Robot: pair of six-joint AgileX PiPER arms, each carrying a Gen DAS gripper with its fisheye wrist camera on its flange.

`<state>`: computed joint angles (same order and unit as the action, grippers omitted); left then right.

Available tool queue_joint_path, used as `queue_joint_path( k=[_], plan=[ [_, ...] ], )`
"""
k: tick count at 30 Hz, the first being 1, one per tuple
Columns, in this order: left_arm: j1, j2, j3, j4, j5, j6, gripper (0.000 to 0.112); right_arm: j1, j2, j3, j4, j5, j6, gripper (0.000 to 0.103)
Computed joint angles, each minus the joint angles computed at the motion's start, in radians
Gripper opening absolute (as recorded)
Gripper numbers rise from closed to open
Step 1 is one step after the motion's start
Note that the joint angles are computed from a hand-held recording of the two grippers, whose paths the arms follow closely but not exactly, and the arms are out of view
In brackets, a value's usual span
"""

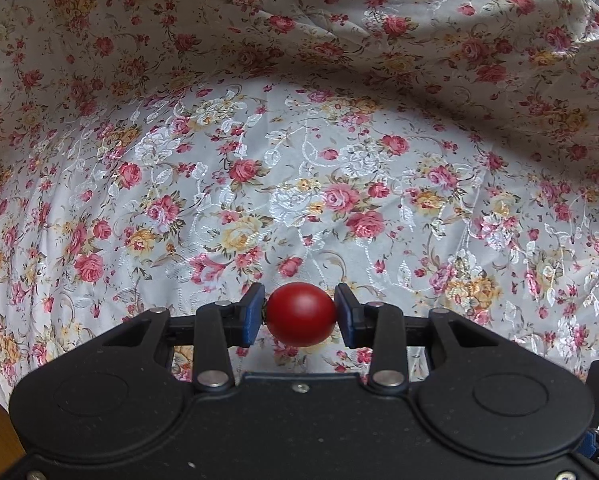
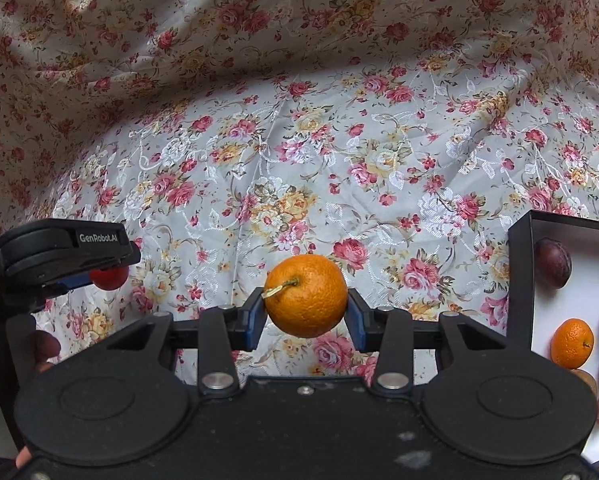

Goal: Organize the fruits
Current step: 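Lift and carry the red fruit and tangerine over the white box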

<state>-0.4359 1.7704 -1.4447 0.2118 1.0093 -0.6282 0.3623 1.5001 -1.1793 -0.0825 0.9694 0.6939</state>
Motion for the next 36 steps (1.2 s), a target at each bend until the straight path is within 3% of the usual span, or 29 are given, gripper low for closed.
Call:
queue_joint_path(
  k=[13,22,28,36],
  plan=[
    [-0.212,0.034,-0.11,0.016,0.078,-0.035,0.046,-0.224,-0.185,0.117,0.081,0.046,-0.124,0.044],
    [-0.343,0.087,-0.205,0.028,0.129,-0.062,0.046,-0.464,-0.3,0.179,0.148,0.079,-0.265,0.044],
    [-0.411,0.121,-0.261,0.014,0.149,-0.067,0.046,-0.689,-0.352,0.213,0.168,0.093,-0.379,0.044],
    [-0.517,0.18,-0.381,-0.032,0.18,-0.047,0.046,-1.161,-0.341,0.224,0.251,0.108,-0.633,0.044]
  ],
)
